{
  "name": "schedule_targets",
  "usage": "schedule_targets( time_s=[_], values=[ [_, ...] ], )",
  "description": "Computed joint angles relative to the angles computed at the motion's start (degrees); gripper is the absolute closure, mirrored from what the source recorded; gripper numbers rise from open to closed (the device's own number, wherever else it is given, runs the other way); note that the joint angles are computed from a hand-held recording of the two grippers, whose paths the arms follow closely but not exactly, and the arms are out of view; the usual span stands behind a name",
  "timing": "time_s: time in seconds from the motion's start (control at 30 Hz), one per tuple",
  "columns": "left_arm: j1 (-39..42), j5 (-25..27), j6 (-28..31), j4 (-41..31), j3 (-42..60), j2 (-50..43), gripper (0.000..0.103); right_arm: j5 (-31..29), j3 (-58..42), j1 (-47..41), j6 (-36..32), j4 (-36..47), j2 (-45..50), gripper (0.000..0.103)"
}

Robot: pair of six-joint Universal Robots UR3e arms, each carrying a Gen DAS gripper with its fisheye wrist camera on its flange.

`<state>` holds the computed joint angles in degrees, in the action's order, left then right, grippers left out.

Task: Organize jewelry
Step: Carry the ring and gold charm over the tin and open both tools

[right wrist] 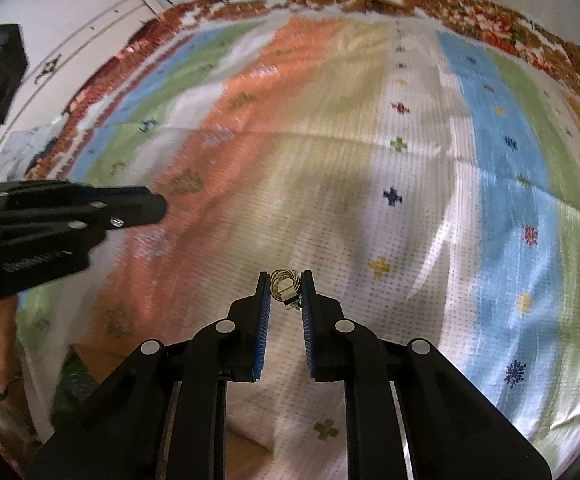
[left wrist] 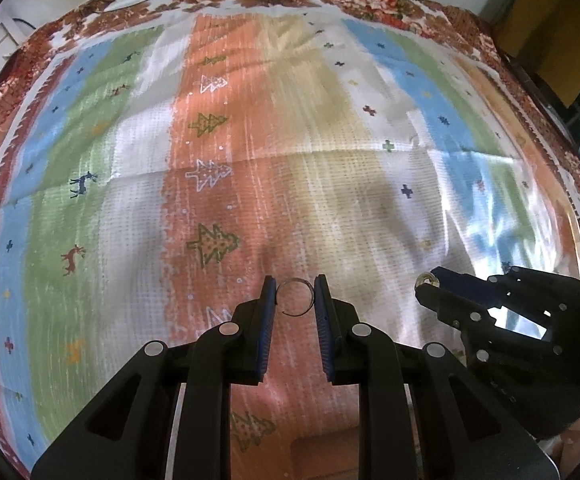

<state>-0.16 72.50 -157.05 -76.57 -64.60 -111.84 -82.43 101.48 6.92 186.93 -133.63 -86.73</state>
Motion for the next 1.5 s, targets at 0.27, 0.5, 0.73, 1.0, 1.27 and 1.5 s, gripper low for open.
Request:
schedule_targets(
  time_s=[0.27,0.5,0.73,1.0,1.27,1.5],
  values=[
    [1.9,-2.8,0.3,1.6,-5.5,5.6,0.084,-1.6,2.3,2.2,0.3,-3.0,-3.8,0.087],
    [3.9,-4.6,0.4,2.6,-11.8,11.3,0.084,-2.9,4.0,3.6,1.4,-3.0,-7.5,0.087],
    [5.0,-5.1,1.5,4.3,-18.2,17.8,0.084,-5.6,5.9,5.7,3.1,-4.8,-11.5,0.087],
    [8.0,-8.6,4.5,5.9,-26.2,26.3,0.084,-6.3,9.6,6.9,5.0,-6.3,-15.9,0.087],
    [10.7,-11.3,7.5,9.2,-34.0,34.7,0.084,-7.2,12.4,8.5,6.6,-7.1,-19.9,0.087],
    [14.5,-15.3,12.1,7.9,-39.9,42.5,0.084,-8.7,14.2,11.2,7.5,-7.6,-22.2,0.087]
  ],
)
